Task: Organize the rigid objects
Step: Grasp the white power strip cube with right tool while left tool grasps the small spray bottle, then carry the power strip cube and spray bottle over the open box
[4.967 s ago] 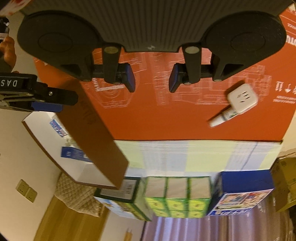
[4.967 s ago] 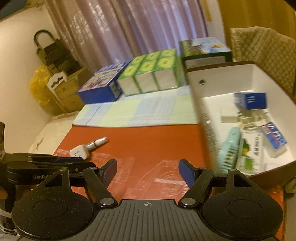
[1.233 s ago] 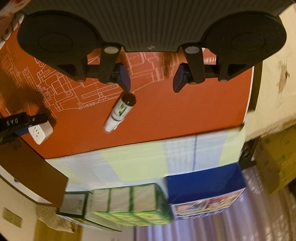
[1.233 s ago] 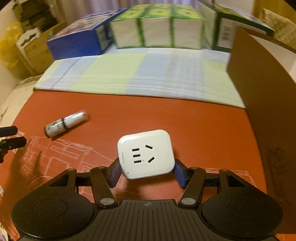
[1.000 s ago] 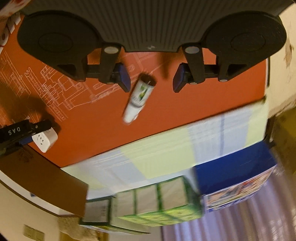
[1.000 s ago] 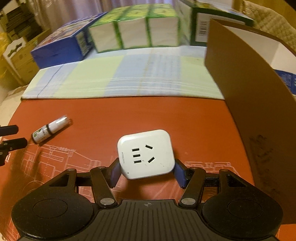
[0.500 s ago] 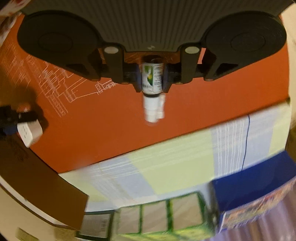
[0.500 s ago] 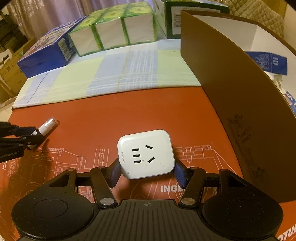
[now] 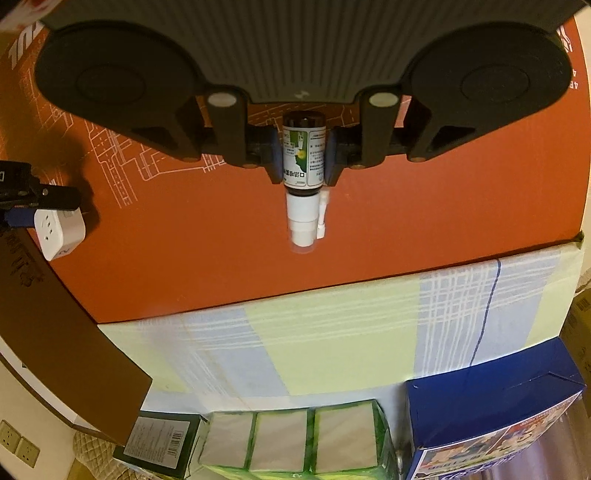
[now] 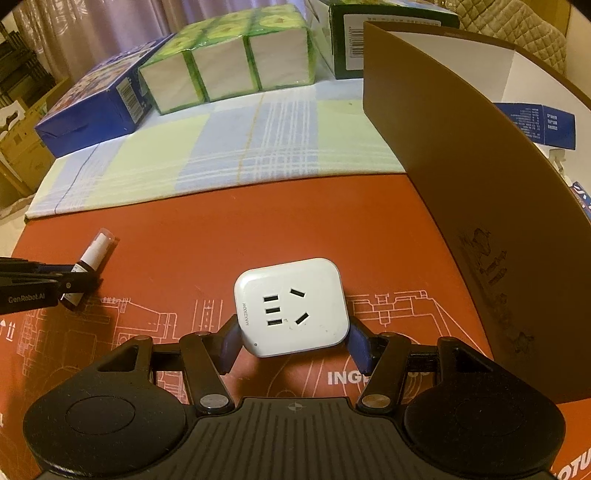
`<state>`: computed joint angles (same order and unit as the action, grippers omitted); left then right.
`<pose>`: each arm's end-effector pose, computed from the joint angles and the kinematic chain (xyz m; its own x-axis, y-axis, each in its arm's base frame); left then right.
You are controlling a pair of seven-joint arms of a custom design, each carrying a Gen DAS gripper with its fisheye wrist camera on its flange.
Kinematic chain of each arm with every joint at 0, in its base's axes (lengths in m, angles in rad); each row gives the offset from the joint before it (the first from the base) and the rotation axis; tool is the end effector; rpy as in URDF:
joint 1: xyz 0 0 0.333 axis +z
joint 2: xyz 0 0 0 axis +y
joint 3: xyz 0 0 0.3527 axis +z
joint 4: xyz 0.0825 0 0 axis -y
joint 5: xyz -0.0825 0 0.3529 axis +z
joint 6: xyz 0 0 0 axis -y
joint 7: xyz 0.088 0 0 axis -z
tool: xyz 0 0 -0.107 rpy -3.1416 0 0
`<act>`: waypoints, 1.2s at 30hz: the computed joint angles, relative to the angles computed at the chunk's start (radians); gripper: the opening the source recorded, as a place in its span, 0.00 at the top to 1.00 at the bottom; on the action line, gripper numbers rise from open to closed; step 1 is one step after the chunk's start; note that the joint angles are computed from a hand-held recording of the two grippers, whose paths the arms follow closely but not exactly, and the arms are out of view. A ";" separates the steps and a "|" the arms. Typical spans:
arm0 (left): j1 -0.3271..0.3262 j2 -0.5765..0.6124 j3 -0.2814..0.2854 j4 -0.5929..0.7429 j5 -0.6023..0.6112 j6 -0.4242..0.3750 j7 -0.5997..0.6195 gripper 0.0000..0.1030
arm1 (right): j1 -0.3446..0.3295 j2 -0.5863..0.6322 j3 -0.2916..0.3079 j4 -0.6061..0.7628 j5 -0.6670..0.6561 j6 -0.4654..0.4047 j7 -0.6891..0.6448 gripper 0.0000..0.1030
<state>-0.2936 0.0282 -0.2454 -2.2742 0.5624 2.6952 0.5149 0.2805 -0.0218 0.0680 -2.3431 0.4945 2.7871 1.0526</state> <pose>0.4452 -0.2860 0.4405 0.0417 -0.9977 0.0540 -0.8750 -0.0626 -0.4801 0.4886 0.1548 0.4470 0.4524 -0.8839 -0.1183 -0.8006 -0.3441 -0.4906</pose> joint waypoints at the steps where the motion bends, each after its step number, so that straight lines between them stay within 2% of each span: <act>1: -0.001 0.001 0.000 0.003 0.003 -0.005 -0.002 0.81 | 0.001 0.001 0.001 0.000 -0.003 0.004 0.003 0.46; 6: -0.003 -0.005 -0.003 -0.003 -0.015 0.002 -0.002 0.81 | 0.002 -0.005 0.003 -0.014 -0.054 0.033 0.025 0.46; 14: -0.021 -0.026 -0.018 0.001 0.004 -0.019 -0.060 0.81 | 0.003 -0.026 -0.007 -0.002 0.012 -0.024 -0.053 0.46; 19: -0.038 -0.043 -0.034 0.029 0.031 -0.052 -0.114 0.81 | 0.002 -0.051 -0.022 0.005 0.095 -0.068 -0.147 0.46; 29: -0.085 -0.046 -0.072 0.145 0.128 -0.123 -0.233 0.81 | -0.019 -0.146 -0.075 0.011 0.253 -0.184 -0.340 0.46; 36: -0.143 0.013 -0.087 0.282 0.201 -0.175 -0.273 0.81 | -0.055 -0.211 -0.123 0.019 0.331 -0.268 -0.444 0.46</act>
